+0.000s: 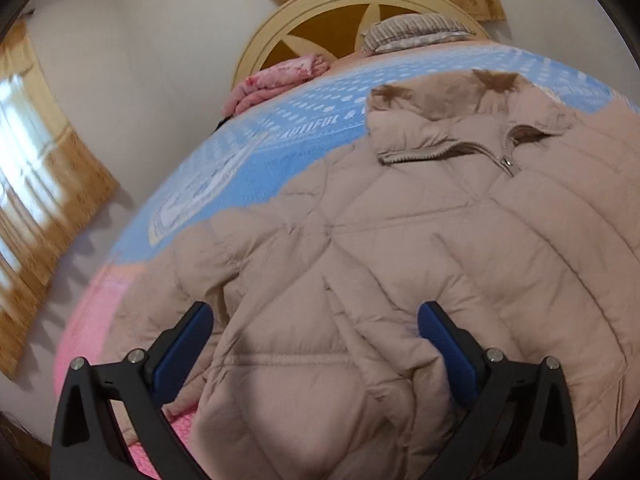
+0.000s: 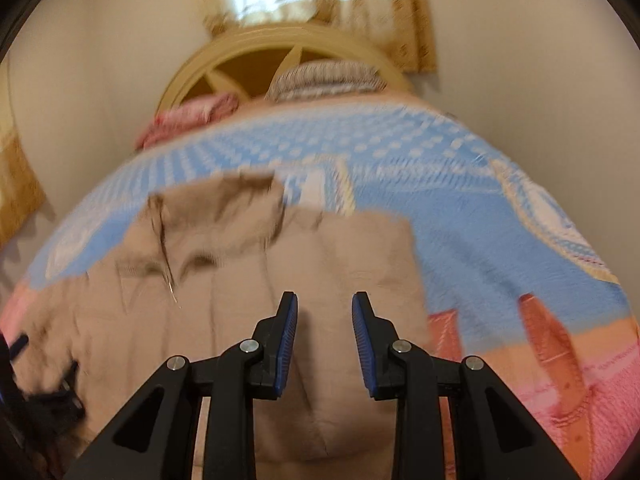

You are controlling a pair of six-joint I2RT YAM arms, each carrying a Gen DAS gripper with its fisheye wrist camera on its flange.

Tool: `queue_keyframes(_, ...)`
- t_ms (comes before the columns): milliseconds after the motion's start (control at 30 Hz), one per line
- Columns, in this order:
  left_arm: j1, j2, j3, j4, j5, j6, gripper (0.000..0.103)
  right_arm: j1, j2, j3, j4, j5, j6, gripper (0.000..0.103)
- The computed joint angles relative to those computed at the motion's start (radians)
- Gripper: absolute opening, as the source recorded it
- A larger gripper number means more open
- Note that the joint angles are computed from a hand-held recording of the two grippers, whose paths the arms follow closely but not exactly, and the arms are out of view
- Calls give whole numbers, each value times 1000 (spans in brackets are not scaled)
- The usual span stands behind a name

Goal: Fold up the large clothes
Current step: 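Grasp the jacket side edge with the right tool and fold it toward the zipper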

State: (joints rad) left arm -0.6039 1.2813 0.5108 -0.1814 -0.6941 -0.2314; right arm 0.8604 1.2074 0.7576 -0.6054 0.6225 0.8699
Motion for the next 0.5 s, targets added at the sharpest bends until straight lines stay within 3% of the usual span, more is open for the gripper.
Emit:
queue_keyframes(233,51,-6,-42,61,84,4,103,-88,-27,-169,192,-111,-20,28)
queue_keyframes(500,52,46,-16,90,114,-3,103,-100,-54,-213,224,-126,6,27)
